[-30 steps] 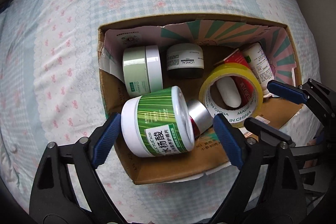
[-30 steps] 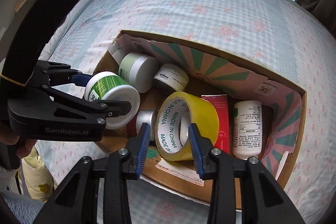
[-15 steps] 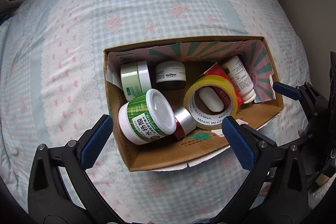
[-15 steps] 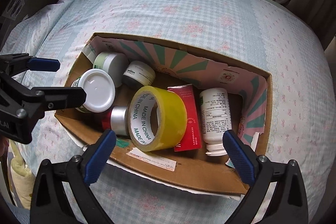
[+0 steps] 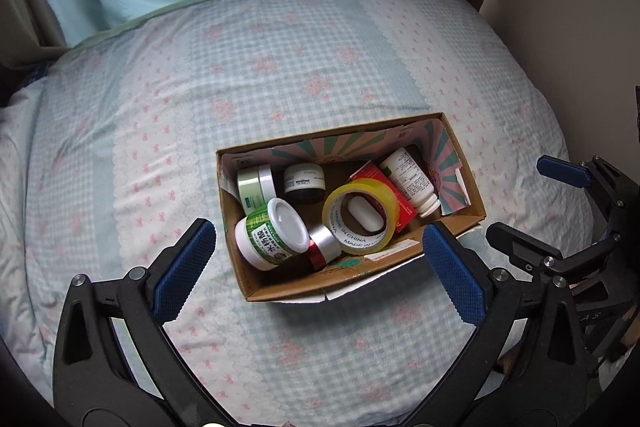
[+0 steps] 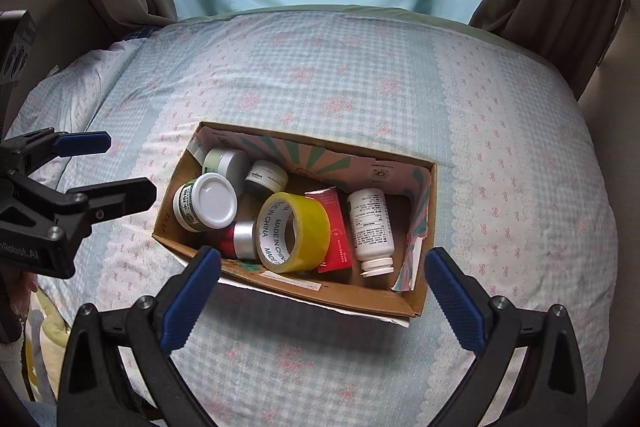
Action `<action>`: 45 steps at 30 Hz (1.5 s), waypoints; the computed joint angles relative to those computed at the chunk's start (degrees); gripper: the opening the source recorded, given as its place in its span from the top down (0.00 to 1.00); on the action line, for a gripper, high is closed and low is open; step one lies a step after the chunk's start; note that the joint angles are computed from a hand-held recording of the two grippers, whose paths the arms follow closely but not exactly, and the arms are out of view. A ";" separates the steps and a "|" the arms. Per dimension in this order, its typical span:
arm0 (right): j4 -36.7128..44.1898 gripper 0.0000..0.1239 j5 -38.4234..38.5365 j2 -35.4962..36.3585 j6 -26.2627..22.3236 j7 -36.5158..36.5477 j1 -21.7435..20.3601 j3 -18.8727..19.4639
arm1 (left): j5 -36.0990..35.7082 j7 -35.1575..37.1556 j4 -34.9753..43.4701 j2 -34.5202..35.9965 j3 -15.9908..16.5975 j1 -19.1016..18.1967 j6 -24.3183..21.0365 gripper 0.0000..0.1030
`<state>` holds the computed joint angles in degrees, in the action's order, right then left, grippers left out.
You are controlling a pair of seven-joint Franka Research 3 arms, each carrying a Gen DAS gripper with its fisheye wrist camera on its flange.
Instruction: Organize rigid objects
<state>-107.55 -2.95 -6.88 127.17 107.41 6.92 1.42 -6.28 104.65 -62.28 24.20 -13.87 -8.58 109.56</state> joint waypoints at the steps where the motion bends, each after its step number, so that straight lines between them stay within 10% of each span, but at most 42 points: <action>1: 0.22 0.18 -0.47 -0.85 -0.29 0.52 -0.19 -0.07 | -0.09 -0.61 0.11 -0.71 0.01 -0.03 0.40 0.00; 23: 15.79 0.18 -8.04 -14.70 -7.98 3.25 -7.87 1.21 | 10.66 -22.25 -10.62 -25.37 0.52 -5.26 21.63 0.00; 45: 10.94 0.18 -11.32 -20.81 -4.55 3.65 -12.27 3.83 | 12.60 -24.32 -17.10 -30.86 0.27 -6.53 25.29 0.00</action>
<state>-96.62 -14.27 -27.69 122.62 111.06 -5.35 5.25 6.32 80.33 -79.38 -6.66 -13.60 -15.11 134.85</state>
